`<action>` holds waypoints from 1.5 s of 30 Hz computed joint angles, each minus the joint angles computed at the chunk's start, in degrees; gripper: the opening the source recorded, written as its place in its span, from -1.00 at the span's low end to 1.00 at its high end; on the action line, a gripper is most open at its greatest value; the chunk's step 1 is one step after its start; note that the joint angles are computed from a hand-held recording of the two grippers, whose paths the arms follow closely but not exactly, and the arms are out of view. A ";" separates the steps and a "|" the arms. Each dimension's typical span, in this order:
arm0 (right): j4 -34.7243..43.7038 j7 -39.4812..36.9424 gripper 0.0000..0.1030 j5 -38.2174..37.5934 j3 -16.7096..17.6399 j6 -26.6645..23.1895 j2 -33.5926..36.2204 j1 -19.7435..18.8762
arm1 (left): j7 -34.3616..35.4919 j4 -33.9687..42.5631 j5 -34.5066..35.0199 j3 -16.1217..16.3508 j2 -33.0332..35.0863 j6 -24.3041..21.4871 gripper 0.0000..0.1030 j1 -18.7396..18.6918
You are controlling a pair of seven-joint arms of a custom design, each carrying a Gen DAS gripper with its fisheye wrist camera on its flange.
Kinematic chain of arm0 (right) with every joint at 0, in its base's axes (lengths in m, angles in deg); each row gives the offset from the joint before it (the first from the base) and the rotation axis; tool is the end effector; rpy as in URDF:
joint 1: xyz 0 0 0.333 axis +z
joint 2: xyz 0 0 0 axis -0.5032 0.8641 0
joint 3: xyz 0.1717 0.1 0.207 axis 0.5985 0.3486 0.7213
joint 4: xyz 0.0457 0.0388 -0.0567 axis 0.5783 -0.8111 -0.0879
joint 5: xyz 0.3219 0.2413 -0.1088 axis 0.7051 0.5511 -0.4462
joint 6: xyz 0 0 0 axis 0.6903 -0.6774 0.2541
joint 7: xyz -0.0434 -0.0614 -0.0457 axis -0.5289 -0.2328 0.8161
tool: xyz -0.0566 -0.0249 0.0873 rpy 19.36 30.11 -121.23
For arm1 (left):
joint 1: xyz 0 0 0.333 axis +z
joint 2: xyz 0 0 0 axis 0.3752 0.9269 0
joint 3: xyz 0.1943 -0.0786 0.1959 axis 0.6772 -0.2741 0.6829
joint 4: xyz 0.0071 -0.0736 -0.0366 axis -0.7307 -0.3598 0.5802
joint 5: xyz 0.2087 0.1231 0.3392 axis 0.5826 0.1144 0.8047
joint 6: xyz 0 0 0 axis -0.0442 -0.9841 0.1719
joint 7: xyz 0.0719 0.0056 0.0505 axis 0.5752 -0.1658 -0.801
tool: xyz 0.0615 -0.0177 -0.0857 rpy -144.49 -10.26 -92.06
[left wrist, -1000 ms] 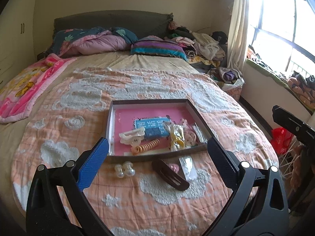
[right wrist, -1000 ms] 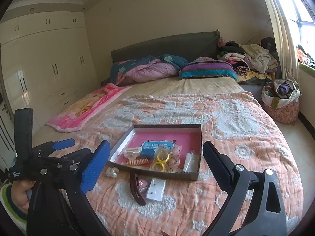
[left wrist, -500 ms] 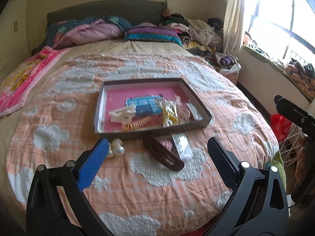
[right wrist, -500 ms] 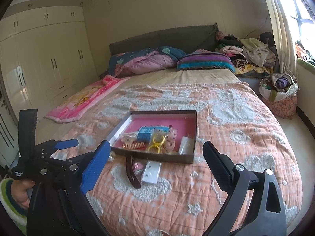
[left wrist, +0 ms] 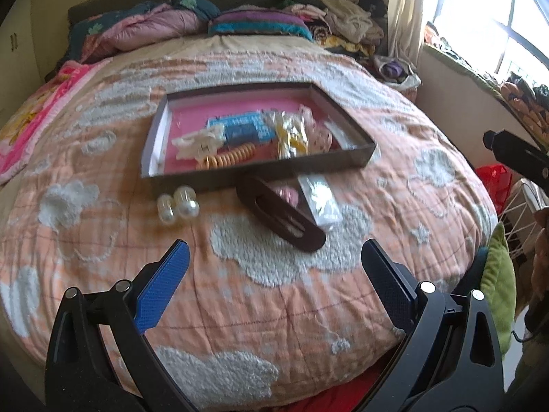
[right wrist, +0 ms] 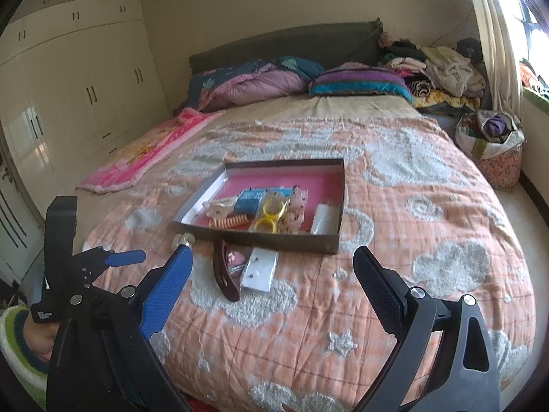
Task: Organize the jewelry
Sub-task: 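Grasp the dark brown oval hair clip with the left tool while the right tool grasps the white earring card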
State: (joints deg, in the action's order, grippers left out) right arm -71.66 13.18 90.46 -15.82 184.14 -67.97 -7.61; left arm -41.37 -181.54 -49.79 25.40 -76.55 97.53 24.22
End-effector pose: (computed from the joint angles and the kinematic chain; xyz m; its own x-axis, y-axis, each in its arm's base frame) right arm 0.4676 0.0864 0.4300 0.6004 -0.7668 -0.2271 -0.5765 -0.2183 -0.7874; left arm 0.4011 -0.1883 0.3871 0.0616 -0.9940 0.0909 -0.7565 -0.1059 -0.6453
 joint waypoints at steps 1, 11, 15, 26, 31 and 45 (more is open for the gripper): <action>0.52 0.63 0.83 -0.52 -0.13 -0.92 0.91 -0.12 | 0.55 -0.11 -0.55 0.84 0.83 0.33 0.82 -0.78; 6.43 6.32 0.82 -4.09 2.37 -8.53 10.12 -4.20 | 2.57 1.55 -2.35 2.67 7.73 2.85 0.82 -2.05; 10.38 8.24 0.72 -6.11 4.05 -12.18 15.33 -5.88 | 3.61 2.25 -2.92 3.68 9.92 4.01 0.82 -2.69; 21.89 15.38 0.21 -12.90 10.44 -20.61 28.88 -10.66 | 20.74 4.27 -22.29 18.30 16.35 7.99 0.43 -17.47; 25.90 18.60 0.15 -15.80 12.73 -22.44 32.96 -11.88 | 27.00 5.75 -29.90 19.49 18.27 8.22 0.30 -19.30; 24.20 16.69 -0.29 -10.98 12.80 -21.53 31.93 -16.20 | 42.70 13.47 -53.08 20.94 25.97 9.92 0.15 -21.87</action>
State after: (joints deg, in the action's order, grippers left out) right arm -47.45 29.87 79.48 -3.02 162.62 -36.04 -23.81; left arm 1.32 -168.07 -102.88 46.33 -50.57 107.45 2.35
